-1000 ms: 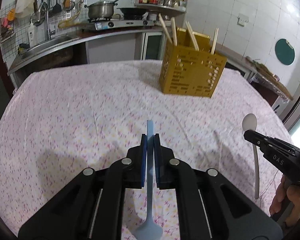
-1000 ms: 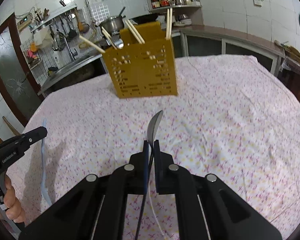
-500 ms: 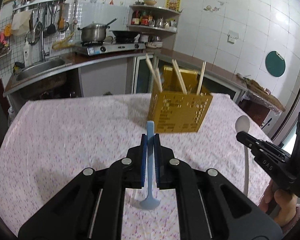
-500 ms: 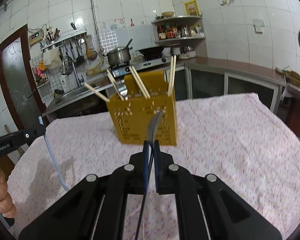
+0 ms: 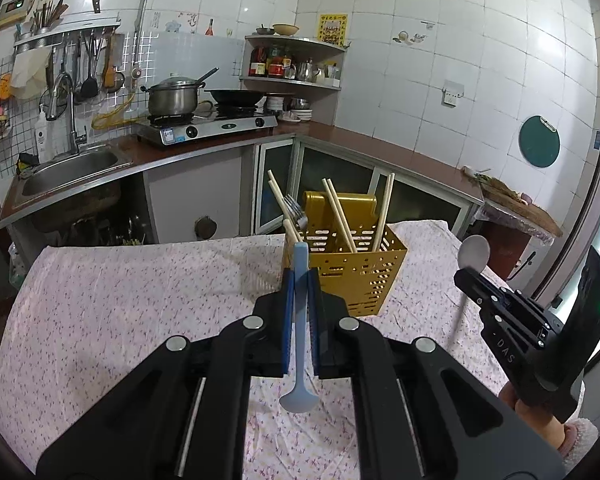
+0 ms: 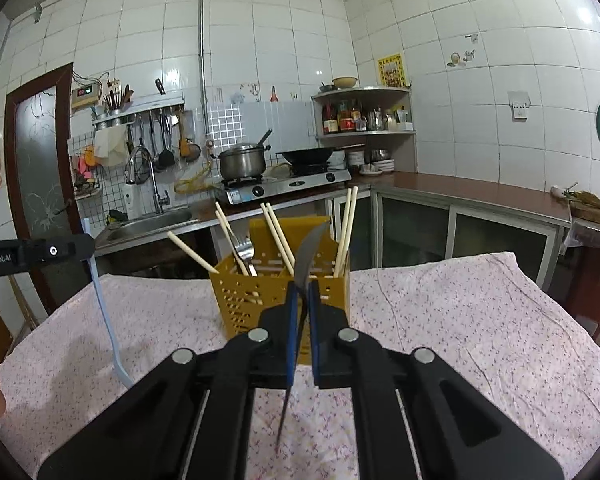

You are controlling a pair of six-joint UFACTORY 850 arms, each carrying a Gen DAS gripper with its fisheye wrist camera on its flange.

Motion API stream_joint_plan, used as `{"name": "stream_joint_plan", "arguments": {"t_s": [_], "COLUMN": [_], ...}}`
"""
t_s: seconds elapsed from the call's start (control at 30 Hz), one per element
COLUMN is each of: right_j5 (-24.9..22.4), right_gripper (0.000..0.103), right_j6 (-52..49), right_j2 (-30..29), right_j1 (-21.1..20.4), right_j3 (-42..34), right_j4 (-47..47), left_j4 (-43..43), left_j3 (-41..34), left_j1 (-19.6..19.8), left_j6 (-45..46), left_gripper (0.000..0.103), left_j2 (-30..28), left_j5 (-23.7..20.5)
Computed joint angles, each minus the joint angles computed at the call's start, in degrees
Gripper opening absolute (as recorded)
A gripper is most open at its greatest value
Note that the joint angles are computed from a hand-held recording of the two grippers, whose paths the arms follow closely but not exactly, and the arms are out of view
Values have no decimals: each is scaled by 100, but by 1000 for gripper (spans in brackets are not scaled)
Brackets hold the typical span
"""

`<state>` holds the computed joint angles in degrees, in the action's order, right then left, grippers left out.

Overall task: Organize utensils
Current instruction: 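Lift the light blue utensil and grey spoon up toward the yellow holder, then lower the light blue utensil and grey spoon into the yellow holder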

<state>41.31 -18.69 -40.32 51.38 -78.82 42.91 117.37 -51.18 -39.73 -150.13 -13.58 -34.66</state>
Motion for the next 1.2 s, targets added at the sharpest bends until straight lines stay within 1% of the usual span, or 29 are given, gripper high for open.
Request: {"name": "stream_joint_plan", "arguments": {"t_s": [0.13,0.23,0.3,0.47,0.57,0.67,0.77,0.87,0.93,1.03,1.2], "right_j5": [-92,-340,-393,-623,-695,-808,-864,-1023,-1114,-1274,-1464], "right_gripper": [6,6,6,6,6,6,6,6,6,6,6], "right_j6": [27,-351,-555,-1454,-1907,-2367,-2775,-3178,-3448,-4105,-5224], "right_j2": [-35,-99,-105,-83,-48,-19,-11,-77,-158,-343,-763], "right_j1": [-56,-96,-108,-151,-188,-239,-278,-346,-393,-452,-558], "right_j3": [-79,-282,-330,-637,-813,-1061,-1286,-1588,-1789,-2122,-2688], "right_j4": [-105,66,149,685,1008,1345,1654,2039,2296,2892,3932], "left_j4": [33,-46,-116,-208,-372,-449,-609,-786,-749,-765,-718], "left_j3": [-56,-182,-288,-572,-855,-1096,-1421,-1814,-1982,-2305,-2814], "left_j1": [42,77,93,152,183,237,243,309,355,425,621], "left_j6": [-2,111,272,590,993,1183,1520,1814,1822,1942,1950], "left_gripper": [6,6,6,6,6,6,6,6,6,6,6], "left_j2": [-39,-105,-132,-134,-187,-236,-341,-513,-610,-862,-1435], "left_j5": [31,89,83,141,152,225,184,233,243,234,504]}}
